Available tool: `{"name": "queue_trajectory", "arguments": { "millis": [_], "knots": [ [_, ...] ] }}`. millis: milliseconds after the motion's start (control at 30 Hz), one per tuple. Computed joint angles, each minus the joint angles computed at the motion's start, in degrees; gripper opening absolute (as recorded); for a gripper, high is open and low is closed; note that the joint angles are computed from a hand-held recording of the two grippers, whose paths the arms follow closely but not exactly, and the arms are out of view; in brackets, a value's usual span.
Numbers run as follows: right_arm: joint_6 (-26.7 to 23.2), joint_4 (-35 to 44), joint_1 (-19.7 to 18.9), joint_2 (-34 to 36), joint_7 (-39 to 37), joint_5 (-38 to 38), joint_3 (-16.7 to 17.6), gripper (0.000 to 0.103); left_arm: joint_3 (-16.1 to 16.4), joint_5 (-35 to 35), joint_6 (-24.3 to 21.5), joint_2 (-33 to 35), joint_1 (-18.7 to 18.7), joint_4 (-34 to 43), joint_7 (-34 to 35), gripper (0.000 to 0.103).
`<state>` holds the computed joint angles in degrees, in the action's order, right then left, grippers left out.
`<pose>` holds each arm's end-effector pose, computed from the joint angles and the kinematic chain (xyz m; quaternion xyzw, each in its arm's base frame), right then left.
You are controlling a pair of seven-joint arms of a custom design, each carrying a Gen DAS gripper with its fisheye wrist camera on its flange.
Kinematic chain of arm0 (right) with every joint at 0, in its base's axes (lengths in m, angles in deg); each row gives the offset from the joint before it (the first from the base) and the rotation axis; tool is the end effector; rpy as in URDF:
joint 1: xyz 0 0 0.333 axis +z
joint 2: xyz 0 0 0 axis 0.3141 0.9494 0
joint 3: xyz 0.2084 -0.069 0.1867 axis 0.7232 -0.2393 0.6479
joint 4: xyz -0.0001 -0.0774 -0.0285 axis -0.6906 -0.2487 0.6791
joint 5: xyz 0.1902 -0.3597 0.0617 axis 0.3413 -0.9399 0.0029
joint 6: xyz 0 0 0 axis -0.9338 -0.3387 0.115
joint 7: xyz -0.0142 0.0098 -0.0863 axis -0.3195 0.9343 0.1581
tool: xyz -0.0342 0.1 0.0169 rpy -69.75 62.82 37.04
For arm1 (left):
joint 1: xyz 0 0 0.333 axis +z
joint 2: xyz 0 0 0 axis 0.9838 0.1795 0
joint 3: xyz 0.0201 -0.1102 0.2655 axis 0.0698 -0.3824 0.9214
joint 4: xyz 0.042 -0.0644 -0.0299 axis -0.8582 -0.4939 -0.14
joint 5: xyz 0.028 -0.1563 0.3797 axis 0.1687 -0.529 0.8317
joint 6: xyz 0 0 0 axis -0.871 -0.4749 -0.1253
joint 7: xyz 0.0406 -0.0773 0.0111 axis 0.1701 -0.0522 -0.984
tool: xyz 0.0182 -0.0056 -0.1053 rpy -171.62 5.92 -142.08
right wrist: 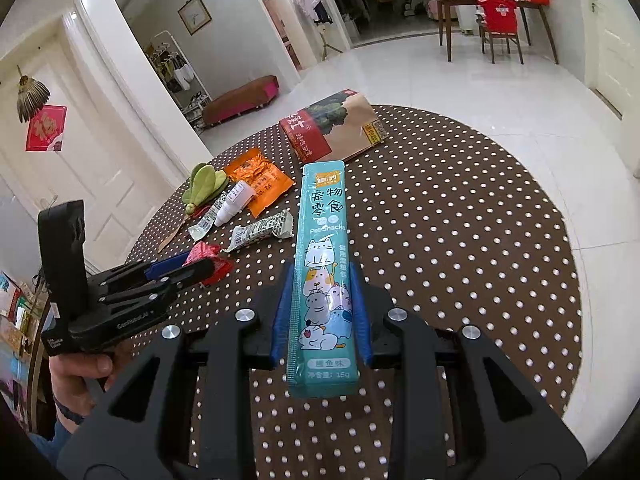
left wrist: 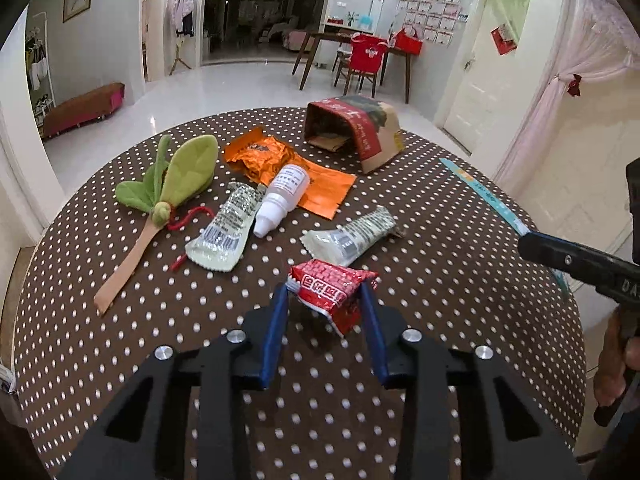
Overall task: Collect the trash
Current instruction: 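Carry the red packet and teal stick over the blue wastebasket and open both tools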
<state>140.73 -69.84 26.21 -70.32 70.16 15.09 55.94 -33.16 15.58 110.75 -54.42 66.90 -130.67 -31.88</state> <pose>0.5044 0.0207 0.5028 -0.7635 0.4915 -0.0159 0.4186 0.4164 -0.2071 0.5268 -0.6921 0.6232 -0.2947 0.2138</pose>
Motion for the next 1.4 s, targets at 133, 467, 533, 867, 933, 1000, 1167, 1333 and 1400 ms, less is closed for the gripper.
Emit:
{"name": "queue_trajectory", "arguments": {
  "millis": [133, 467, 533, 867, 933, 1000, 1167, 1333, 1400],
  "knots": [
    [-0.1, -1.1, -0.5, -2.2, 0.0, 0.2, -0.6, 0.027, -0.5, 0.0, 0.8, -3.2, -0.6, -2.2, -1.2, 0.035],
    [0.4, -2.7, -1.4, -6.8, -0.8, 0.6, -2.7, 0.027, -4.7, 3.9, 3.4, -4.4, -1.0, 0.3, -5.1, 0.035],
    [0.5, -2.8, -1.8, -7.6, -1.0, 0.5, -3.3, 0.027, -5.5, 5.0, 4.3, -3.1, -0.8, 1.6, -6.3, 0.035],
    [0.0, -2.0, -6.1, -8.4, -2.3, 0.0, -7.5, 0.027, -9.2, 10.6, 7.7, 6.7, -1.5, 11.3, -10.3, 0.035],
    [0.0, -1.6, -7.2, -7.9, -2.4, -0.1, -8.2, 0.027, -9.6, 11.8, 7.9, 9.2, -1.9, 13.6, -10.4, 0.035],
    [0.1, -1.1, -8.5, -7.0, -2.5, -0.1, -9.0, 0.027, -9.9, 12.8, 7.9, 12.5, -2.7, 16.5, -10.1, 0.035],
    [0.6, -0.1, -11.5, -3.7, -2.6, -0.2, -10.1, 0.027, -10.0, 14.9, 6.5, 21.4, -5.5, 24.9, -8.3, 0.036],
    [0.7, 1.7, -14.5, 1.4, -2.1, 0.0, -10.5, 0.027, -9.1, 14.6, 2.5, 32.4, -10.0, 35.8, -2.4, 0.036],
    [0.5, 2.9, -15.8, 4.5, -1.4, -0.3, -10.4, 0.027, -8.7, 14.2, -0.8, 37.9, -12.1, 41.7, 1.1, 0.036]
  ]
}}
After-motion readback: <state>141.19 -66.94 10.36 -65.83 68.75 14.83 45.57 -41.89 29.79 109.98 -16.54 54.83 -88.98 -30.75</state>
